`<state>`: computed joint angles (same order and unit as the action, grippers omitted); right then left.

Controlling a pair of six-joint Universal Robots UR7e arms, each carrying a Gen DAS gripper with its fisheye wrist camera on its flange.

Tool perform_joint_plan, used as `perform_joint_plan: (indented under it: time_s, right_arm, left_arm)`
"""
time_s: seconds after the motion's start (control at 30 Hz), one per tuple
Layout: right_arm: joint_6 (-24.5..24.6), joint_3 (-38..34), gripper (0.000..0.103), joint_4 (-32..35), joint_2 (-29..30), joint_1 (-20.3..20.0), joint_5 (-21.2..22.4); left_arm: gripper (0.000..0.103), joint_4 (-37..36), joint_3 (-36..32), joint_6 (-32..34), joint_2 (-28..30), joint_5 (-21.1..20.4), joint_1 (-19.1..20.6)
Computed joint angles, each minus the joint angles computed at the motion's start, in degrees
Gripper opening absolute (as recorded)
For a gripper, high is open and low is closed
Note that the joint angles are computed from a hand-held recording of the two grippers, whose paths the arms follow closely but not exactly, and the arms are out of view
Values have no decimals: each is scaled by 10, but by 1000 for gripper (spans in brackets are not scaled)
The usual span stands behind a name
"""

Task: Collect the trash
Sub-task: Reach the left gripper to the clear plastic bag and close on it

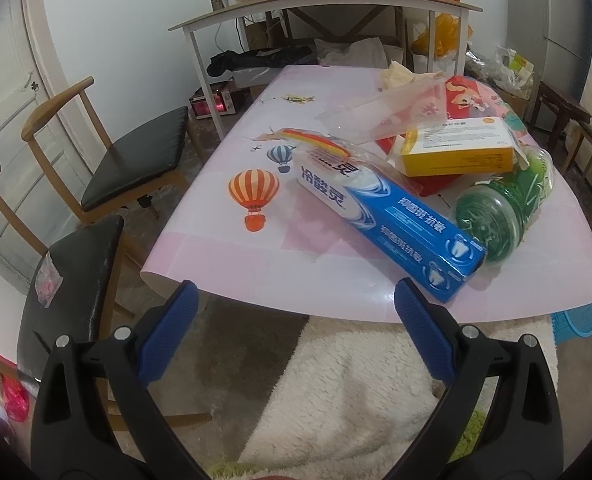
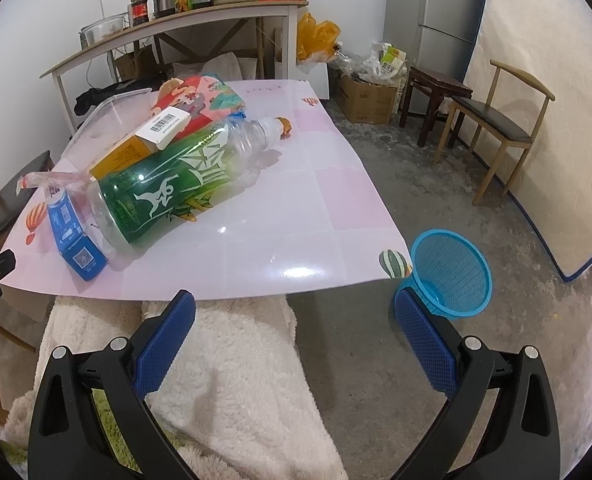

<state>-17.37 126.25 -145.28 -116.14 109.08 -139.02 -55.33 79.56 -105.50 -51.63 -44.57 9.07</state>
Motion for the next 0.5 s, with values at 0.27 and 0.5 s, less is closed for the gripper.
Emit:
perform_joint_plan:
  time_s: [0.27, 0.5]
  right_arm:
    - [-69, -33, 97, -59, 41, 4, 33]
    - [-53, -54, 97, -2, 50, 7, 130]
  left_arm:
    - [94, 23, 11, -46, -21, -5, 13]
    - [94, -36, 73, -32, -87, 28, 20]
